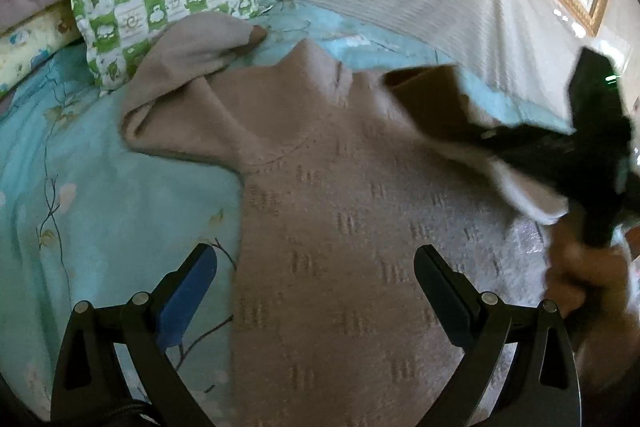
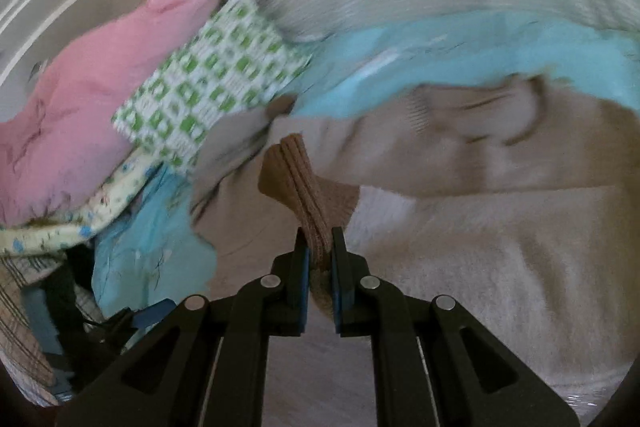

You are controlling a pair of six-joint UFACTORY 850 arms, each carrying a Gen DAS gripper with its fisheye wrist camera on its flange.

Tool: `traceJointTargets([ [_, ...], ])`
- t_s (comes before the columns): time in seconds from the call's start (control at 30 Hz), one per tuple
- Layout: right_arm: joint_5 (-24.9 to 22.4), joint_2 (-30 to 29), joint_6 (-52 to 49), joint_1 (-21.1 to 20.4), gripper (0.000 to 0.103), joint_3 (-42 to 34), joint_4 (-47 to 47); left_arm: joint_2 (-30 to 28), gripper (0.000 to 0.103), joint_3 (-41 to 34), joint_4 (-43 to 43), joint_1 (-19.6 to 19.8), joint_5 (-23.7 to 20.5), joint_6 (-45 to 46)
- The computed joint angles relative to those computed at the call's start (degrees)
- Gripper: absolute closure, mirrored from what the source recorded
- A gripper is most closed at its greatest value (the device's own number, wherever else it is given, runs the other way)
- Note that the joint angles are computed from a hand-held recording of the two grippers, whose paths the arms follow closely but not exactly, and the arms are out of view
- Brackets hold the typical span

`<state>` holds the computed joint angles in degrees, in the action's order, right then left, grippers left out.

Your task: Fold small clothes

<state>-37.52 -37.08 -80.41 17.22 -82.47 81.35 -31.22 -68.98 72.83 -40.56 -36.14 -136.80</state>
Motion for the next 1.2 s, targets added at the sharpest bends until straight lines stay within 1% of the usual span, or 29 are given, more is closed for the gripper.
traceJointTargets([
  [0.03, 0.2, -0.5, 0.9, 0.6, 0.088, -0.2, -0.8, 0.5, 0.003, 0.7, 1.7, 0.2, 0.8, -1.7],
  [0.1, 0.0, -1.8, 5.5, 1.1, 0.069, -1.2, -3.7, 0.8, 0.003, 1.2, 4.0, 0.8, 2.3, -3.6],
  [0.13, -0.7, -2.1, 6.7, 0.9, 0.05, -1.3, -3.9, 0.8, 0.003, 1.1, 5.1, 1.4, 3.2, -4.3],
  [0.2, -2.5, -0.9, 4.0, -0.3, 0.038, 0.9, -0.2, 0.2, 0.003, 0.6, 7.4, 2.4, 5.6, -5.8],
  [0.27, -3.0, 0.5, 1.6, -1.2, 0.038, 3.0, 2.5, -1.1, 0.003, -0.8, 9.1, 3.9, 8.7, -7.0],
  [0.33, -2.2, 2.5, -0.5, -2.2, 0.038, 5.6, 5.1, -3.1, 0.003, -3.0, 9.9, 5.5, 12.2, -7.1],
  [0.43, -0.8, 6.4, -4.2, -4.9, 0.038, 10.4, 9.2, -6.7, 0.003, -7.5, 10.0, 8.0, 17.1, -5.5],
  [0.5, -0.2, 8.2, -5.3, -6.3, 0.038, 12.5, 11.1, -9.2, 0.004, -10.7, 5.6, 9.3, 18.6, -0.5],
  [0.57, 0.2, 10.1, -7.4, -7.9, 0.038, 14.8, 13.2, -11.3, 0.005, -13.5, 5.5, 10.1, 19.4, 0.7],
  [0.6, 0.5, 10.7, -8.2, -8.5, 0.038, 15.6, 14.1, -12.2, 0.008, -14.9, 5.2, 10.4, 19.3, 1.7],
  [0.63, 0.6, 11.4, -8.9, -9.2, 0.038, 16.5, 14.9, -12.8, 0.027, -15.7, 6.6, 10.6, 19.4, 1.1],
  [0.67, 0.5, 11.9, -9.5, -9.8, 0.038, 17.2, 15.9, -13.2, 0.043, -16.3, 7.8, 10.9, 19.7, 0.8],
  [0.7, 0.7, 12.3, -10.3, -10.3, 0.038, 17.9, 17.5, -13.5, 0.085, -16.7, 9.6, 11.3, 21.0, 0.1],
  [0.73, 1.0, 12.7, -10.8, -10.8, 0.038, 18.4, 18.6, -13.3, 0.095, -16.3, 13.1, 11.7, 22.9, -3.0],
  [0.77, 1.2, 12.9, -11.3, -11.5, 0.038, 18.8, 19.6, -12.3, 0.095, -15.0, 18.5, 11.7, 22.8, -8.5],
  [0.8, 1.5, 13.1, -11.8, -12.1, 0.038, 19.0, 20.6, -11.0, 0.095, -13.5, 21.9, 11.1, 20.4, -11.6],
  [0.83, 2.0, 13.2, -12.4, -12.7, 0.038, 19.3, 21.3, -9.7, 0.096, -11.8, 23.4, 10.6, 17.9, -12.8],
  [0.87, 3.3, 13.4, -12.8, -13.6, 0.038, 19.4, 22.0, -8.4, 0.096, -9.9, 22.6, 10.3, 15.4, -12.9],
  [0.9, 4.7, 13.4, -13.3, -14.3, 0.038, 19.4, 23.0, -7.7, 0.096, -8.6, 21.4, 10.5, 14.3, -12.9],
  [0.93, 6.3, 13.2, -13.9, -14.9, 0.037, 19.1, 24.1, -7.1, 0.096, -7.0, 22.7, 11.2, 15.2, -15.1],
  [0.97, 7.8, 12.6, -14.2, -15.4, 0.037, 18.4, 24.8, -6.7, 0.096, -5.8, 26.3, 11.9, 17.4, -19.3],
  [1.0, 9.2, 11.9, -13.8, -15.6, 0.037, 17.4, 24.8, -6.6, 0.096, -5.4, 28.2, 12.1, 17.9, -21.5],
  [1.03, 11.0, 10.8, -12.2, -15.7, 0.037, 15.9, 23.8, -6.5, 0.096, -5.1, 28.5, 11.7, 16.9, -21.2],
  [1.1, 13.8, 7.9, -7.1, -16.1, 0.037, 11.7, 19.4, -6.8, 0.096, -6.0, 24.6, 11.1, 15.4, -16.0],
  [1.13, 14.4, 6.9, -5.1, -16.2, 0.037, 10.3, 17.3, -7.2, 0.096, -6.6, 23.0, 11.0, 15.2, -14.0],
  [1.2, 16.0, 3.6, 2.7, -16.3, 0.037, 5.5, 9.0, -8.1, 0.096, -8.0, 19.6, 11.1, 15.6, -10.3],
])
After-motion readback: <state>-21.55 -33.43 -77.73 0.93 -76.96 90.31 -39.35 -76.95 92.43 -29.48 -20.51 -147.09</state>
